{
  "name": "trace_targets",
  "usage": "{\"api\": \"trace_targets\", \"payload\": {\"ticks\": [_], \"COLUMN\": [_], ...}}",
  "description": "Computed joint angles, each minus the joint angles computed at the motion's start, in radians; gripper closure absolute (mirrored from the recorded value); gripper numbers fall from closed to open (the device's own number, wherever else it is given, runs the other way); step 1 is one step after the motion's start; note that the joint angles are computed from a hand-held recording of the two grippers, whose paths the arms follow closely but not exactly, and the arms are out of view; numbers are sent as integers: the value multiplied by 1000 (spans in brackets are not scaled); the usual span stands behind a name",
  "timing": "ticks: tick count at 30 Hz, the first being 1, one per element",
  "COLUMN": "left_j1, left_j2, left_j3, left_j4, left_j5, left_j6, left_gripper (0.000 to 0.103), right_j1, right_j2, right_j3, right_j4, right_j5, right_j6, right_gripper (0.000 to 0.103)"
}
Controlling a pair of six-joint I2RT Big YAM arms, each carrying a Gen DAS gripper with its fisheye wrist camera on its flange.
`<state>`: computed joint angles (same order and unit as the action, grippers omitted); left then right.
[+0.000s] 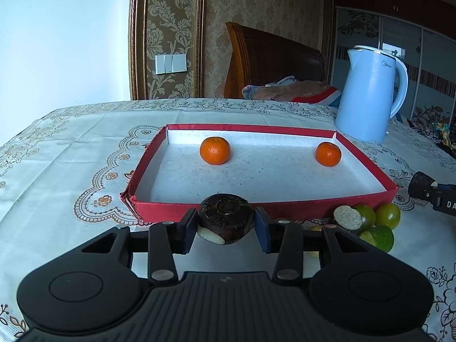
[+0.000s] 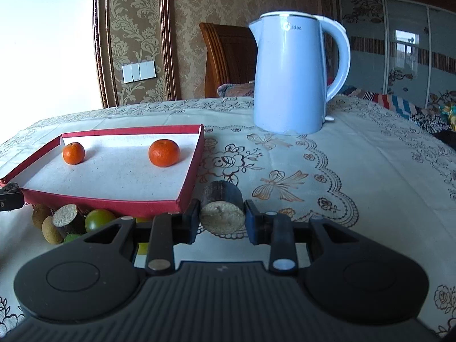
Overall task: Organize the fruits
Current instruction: 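Carry the cucumber piece and donut into the red tray with both grippers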
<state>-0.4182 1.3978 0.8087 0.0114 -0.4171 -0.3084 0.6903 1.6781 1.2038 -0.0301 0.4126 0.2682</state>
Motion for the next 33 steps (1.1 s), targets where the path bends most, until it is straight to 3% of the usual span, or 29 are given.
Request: {"api": "trace_targets", "payload": {"ticks": [13,25,33], "left_j1": [7,41,54], "left_j2": [45,156,211], "left_j3": [81,225,293], "left_j4": [-7,-99,-140], "left_j5": [-44,-11,-13], "left_j6": [63,22,3], "left_gripper": [61,61,61], "right_j1": [13,20,17], "right_j2": [27,197,270], "right_j3": [120,384,487], "right_j4": [-45,-213,-296], "right_j5": [-20,-88,-105], "right_j6": [-38,4,30], "right_gripper": [72,72,72]}}
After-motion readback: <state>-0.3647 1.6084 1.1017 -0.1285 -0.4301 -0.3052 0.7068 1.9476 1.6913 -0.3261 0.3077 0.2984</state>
